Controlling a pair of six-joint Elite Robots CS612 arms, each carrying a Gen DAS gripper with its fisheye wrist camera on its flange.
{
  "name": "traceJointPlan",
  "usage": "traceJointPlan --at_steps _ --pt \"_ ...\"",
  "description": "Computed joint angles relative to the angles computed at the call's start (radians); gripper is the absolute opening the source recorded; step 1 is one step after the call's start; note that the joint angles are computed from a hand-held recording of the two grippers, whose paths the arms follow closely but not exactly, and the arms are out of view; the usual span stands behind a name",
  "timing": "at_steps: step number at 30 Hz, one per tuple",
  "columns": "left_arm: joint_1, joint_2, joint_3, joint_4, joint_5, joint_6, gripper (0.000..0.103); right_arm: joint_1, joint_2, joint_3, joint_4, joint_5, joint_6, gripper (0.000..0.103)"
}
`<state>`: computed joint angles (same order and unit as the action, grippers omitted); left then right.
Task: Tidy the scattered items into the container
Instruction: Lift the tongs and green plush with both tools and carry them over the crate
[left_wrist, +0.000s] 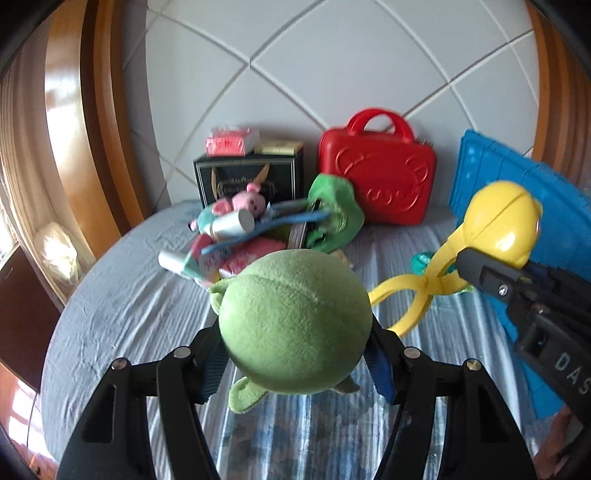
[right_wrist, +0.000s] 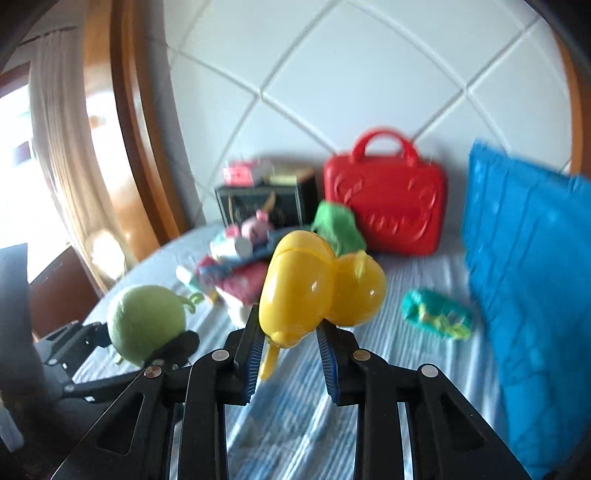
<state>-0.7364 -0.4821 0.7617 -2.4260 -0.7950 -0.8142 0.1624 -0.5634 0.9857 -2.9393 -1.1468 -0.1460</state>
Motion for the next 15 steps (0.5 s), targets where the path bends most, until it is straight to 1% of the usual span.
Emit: traceJointPlan --at_steps 4,8,11,15 --pt "-0.02 -0.055 0.079 -0.132 0.022 0.072 0.063 -0.001 -0.082 0.098 -0.091 -0.02 0.044 0.027" --pt "-0.039 -0.087 0.119 -0.21 0.028 0.132 0.063 0.0 -0.15 0.181 -0.147 -0.056 0.053 0.027" --pt "-0.049 -0.094 0.122 -0.257 0.027 0.174 0.063 -0.003 -0.187 0.225 -0.178 -0.072 0.066 0.027" --pt "-0.063 -0.081 0.077 -0.296 0.022 0.249 0.063 -0.018 -0.224 0.263 -0.227 -0.096 0.099 0.027"
